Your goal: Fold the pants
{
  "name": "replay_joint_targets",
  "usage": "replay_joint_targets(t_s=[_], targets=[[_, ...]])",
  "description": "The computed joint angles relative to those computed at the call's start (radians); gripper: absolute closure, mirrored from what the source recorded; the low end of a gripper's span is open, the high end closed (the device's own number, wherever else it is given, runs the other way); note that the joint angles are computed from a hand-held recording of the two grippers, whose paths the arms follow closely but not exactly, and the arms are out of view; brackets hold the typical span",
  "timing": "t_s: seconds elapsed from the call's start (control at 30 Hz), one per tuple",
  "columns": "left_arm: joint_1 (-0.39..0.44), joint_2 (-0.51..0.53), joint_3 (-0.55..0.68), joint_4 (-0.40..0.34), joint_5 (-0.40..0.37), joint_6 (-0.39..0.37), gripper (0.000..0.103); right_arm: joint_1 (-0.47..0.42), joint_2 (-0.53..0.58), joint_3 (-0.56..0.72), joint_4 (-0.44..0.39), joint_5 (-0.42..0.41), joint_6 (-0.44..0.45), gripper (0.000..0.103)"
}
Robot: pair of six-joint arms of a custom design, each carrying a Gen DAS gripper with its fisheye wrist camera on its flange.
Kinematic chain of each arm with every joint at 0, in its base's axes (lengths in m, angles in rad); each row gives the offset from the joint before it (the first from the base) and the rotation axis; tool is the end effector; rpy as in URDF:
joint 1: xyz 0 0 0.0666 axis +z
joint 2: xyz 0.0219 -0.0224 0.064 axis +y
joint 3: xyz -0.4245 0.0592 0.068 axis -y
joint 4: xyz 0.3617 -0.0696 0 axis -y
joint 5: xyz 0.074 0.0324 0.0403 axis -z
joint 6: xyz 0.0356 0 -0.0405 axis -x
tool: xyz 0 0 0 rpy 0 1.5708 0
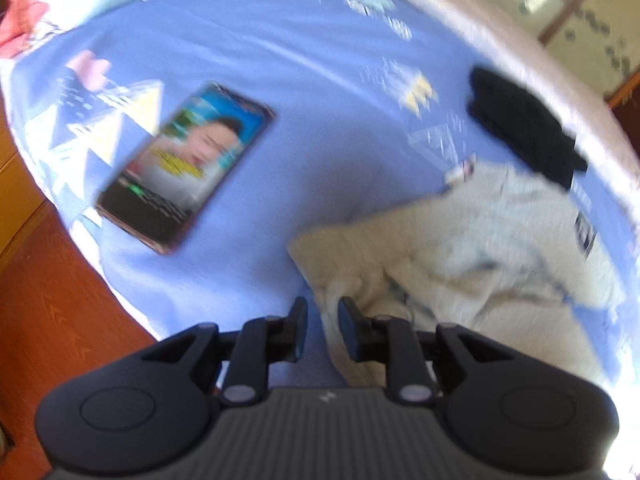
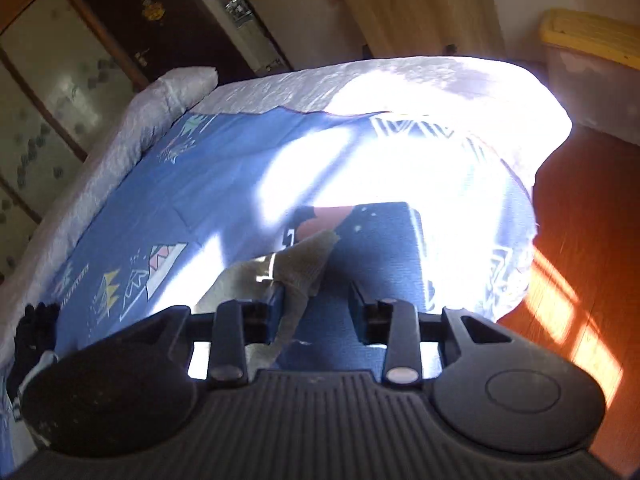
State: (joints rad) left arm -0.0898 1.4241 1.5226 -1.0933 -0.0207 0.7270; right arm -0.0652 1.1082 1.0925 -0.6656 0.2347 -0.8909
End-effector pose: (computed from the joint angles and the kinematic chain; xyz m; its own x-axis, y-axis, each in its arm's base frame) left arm 0.4448 -0.0397 0.5040 -0.6762 -0.6063 -0.4185 -0.4965 0.7947 -0.3490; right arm 0.3379 -0.0308 0.4666 -0.2057 0.7714 -0.6022 0.6419 0.5709 0.5120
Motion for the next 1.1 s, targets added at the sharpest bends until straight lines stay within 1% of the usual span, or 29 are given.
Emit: replay_joint_targets(t_s=[0.07, 0.1, 0.13, 0.17, 0.2, 0.23, 0.27, 0.3, 0.33, 0.37, 0.4, 0.47, 0.53, 0.6, 0.63, 0.67, 0.7, 0.73, 0.77, 0.8, 0.83, 0.87, 0.93, 1.0, 1.03, 1.07, 1.1], targets=[[0.020, -0.009, 0.019, 0.016, -0.025, -0.011, 0.084, 0.038, -0.030, 0.009, -0.013, 0.143, -0.041, 0.067], [0.024, -0.002, 0.040, 0.023, -0.043, -0.033, 0.084, 0.054, -0.045, 0.008, -0.001, 0.183, -0.052, 0.068], [0.025, 0.014, 0.069, 0.031, -0.056, -0.064, 0.084, 0.069, -0.055, 0.010, 0.021, 0.206, -0.056, 0.067], [0.024, 0.037, 0.105, 0.035, -0.065, -0.096, 0.084, 0.082, -0.052, 0.021, 0.040, 0.209, -0.054, 0.067], [0.021, 0.064, 0.142, 0.044, -0.065, -0.123, 0.084, 0.096, -0.045, 0.034, 0.060, 0.193, -0.047, 0.067], [0.018, 0.094, 0.178, 0.063, -0.050, -0.154, 0.083, 0.105, -0.029, 0.049, 0.087, 0.150, -0.035, 0.067], [0.013, 0.126, 0.214, 0.089, -0.033, -0.192, 0.075, 0.114, 0.002, 0.075, 0.111, 0.094, -0.024, 0.067], [0.005, 0.165, 0.255, 0.113, -0.023, -0.232, 0.061, 0.124, 0.027, 0.095, 0.129, 0.048, -0.019, 0.067], [-0.005, 0.208, 0.299, 0.129, -0.016, -0.267, 0.054, 0.139, 0.061, 0.118, 0.151, 0.004, -0.017, 0.067], [-0.012, 0.258, 0.354, 0.130, 0.000, -0.296, 0.050, 0.158, 0.092, 0.138, 0.168, -0.030, -0.016, 0.067], [-0.018, 0.315, 0.420, 0.113, 0.028, -0.317, 0.050, 0.173, 0.122, 0.158, 0.183, -0.061, -0.017, 0.067], [-0.027, 0.427, 0.546, 0.071, 0.080, -0.326, 0.050, 0.204, 0.189, 0.198, 0.210, -0.124, -0.017, 0.067], [-0.038, 0.527, 0.665, 0.030, 0.118, -0.326, 0.043, 0.228, 0.257, 0.243, 0.220, -0.192, -0.015, 0.067], [-0.049, 0.613, 0.767, -0.021, 0.157, -0.327, 0.008, 0.247, 0.340, 0.304, 0.217, -0.263, -0.022, 0.067], [-0.055, 0.641, 0.791, -0.029, 0.163, -0.317, 0.007, 0.253, 0.383, 0.336, 0.219, -0.298, -0.029, 0.067], [-0.063, 0.670, 0.824, -0.046, 0.170, -0.310, 0.013, 0.260, 0.422, 0.368, 0.219, -0.325, -0.037, 0.067], [-0.071, 0.695, 0.850, -0.068, 0.187, -0.308, 0.039, 0.265, 0.456, 0.399, 0.215, -0.343, -0.043, 0.067], [-0.077, 0.722, 0.889, -0.102, 0.203, -0.313, 0.051, 0.274, 0.497, 0.441, 0.203, -0.357, -0.048, 0.066], [-0.088, 0.729, 0.898, -0.110, 0.168, -0.317, 0.060, 0.278, 0.529, 0.474, 0.193, -0.369, -0.051, 0.066], [-0.095, 0.721, 0.889, -0.102, 0.136, -0.329, 0.078, 0.282, 0.561, 0.511, 0.179, -0.379, -0.059, 0.066], [-0.092, 0.703, 0.868, -0.089, 0.148, -0.331, 0.082, 0.290, 0.588, 0.546, 0.164, -0.388, -0.072, 0.066], [-0.081, 0.663, 0.808, -0.044, 0.184, -0.306, 0.085, 0.297, 0.610, 0.573, 0.158, -0.400, -0.083, 0.066], [-0.045, 0.537, 0.622, 0.117, 0.255, -0.243, 0.086, 0.303, 0.635, 0.610, 0.153, -0.413, -0.077, 0.066], [-0.006, 0.387, 0.419, 0.278, 0.272, -0.205, 0.086, 0.310, 0.648, 0.639, 0.143, -0.416, -0.054, 0.066], [0.016, 0.313, 0.325, 0.346, 0.276, -0.188, 0.086, 0.316, 0.645, 0.640, 0.142, -0.419, -0.044, 0.066], [0.041, 0.246, 0.243, 0.399, 0.271, -0.169, 0.086, 0.320, 0.645, 0.643, 0.141, -0.424, -0.036, 0.066], [0.065, 0.187, 0.176, 0.436, 0.251, -0.146, 0.086, 0.323, 0.650, 0.652, 0.137, -0.430, -0.028, 0.066]])
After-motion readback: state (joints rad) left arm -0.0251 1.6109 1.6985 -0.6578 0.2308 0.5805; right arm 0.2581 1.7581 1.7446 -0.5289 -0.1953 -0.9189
